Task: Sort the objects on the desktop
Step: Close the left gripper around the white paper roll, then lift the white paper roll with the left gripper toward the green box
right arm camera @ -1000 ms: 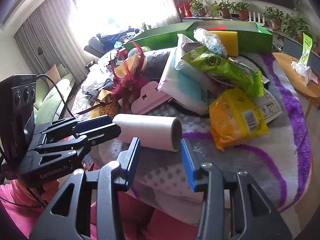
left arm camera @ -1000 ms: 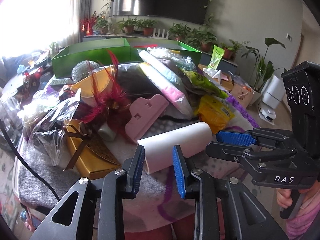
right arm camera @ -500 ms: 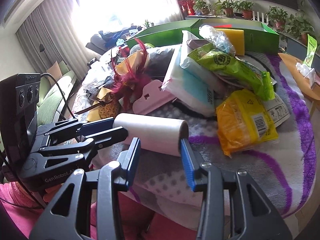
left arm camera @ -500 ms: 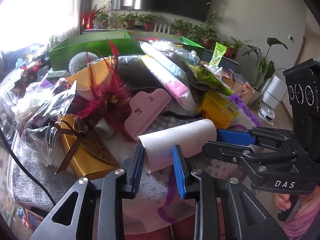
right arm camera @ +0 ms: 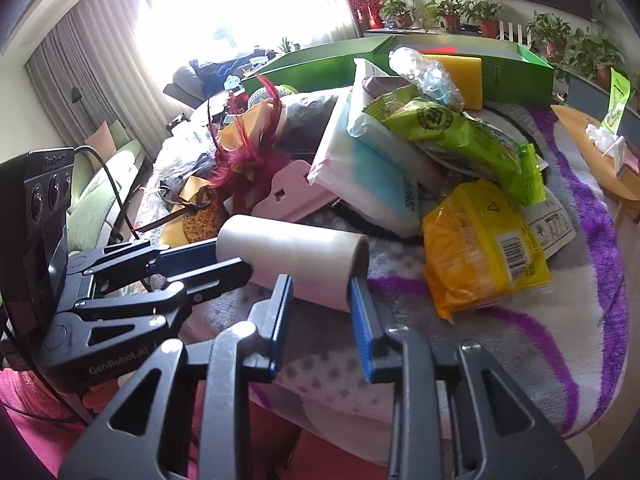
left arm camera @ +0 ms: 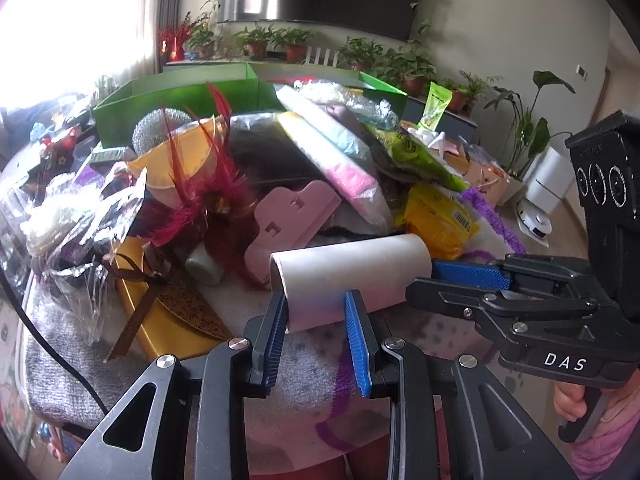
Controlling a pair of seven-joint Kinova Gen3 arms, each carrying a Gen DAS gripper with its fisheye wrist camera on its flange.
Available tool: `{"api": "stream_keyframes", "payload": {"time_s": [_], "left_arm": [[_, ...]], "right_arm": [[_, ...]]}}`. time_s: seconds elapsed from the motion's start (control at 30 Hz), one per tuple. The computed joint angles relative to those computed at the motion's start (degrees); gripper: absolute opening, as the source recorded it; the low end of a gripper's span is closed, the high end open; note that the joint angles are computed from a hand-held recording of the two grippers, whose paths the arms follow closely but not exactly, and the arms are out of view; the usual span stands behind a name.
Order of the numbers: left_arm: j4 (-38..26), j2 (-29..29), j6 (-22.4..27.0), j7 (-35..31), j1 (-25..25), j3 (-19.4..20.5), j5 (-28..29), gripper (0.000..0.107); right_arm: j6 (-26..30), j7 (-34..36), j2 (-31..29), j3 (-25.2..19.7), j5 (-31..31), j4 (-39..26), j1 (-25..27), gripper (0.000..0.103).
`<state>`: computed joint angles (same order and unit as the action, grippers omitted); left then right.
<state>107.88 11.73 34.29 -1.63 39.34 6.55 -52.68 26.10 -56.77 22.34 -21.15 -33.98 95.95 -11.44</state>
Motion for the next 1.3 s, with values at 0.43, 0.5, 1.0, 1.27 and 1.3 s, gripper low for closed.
{"api": "stream_keyframes", "payload": {"time_s": [0.43, 0.5, 1.0, 1.27, 1.3], "left_arm": [[-2.45, -1.08, 4.32, -0.64, 1.21, 1.63, -4.91, 0.029], [-3.05, -1.03, 4.88, -1.11, 1.07, 1.89, -5.46, 0.029], [-8.10, 0.19, 4.79, -6.43, -0.21, 0.85, -7.17, 0.029], [-10.84, 1.19, 2.81, -9.37, -1.11, -0.08, -7.21, 0.029], [-11.03, 1.29, 2.34, -9.88, -1.26, -0.30, -6.89, 0.029]], "right_arm": [[-2.21, 3.65, -4.30, -0.98, -3.40, 2.29, 1.66, 0.029], [-2.37, 4.50, -4.64, -0.98, -4.19, 2.21, 1.92, 0.029], [-2.09, 3.37, -4.18, 1.50, -2.71, -2.51, 0.99, 0.030], [-2.59, 1.66, -4.27, 2.49, -0.19, -4.67, 0.77, 0.030], [-2.70, 1.62, -4.23, 2.44, -0.04, -4.93, 0.97, 0.030]]}}
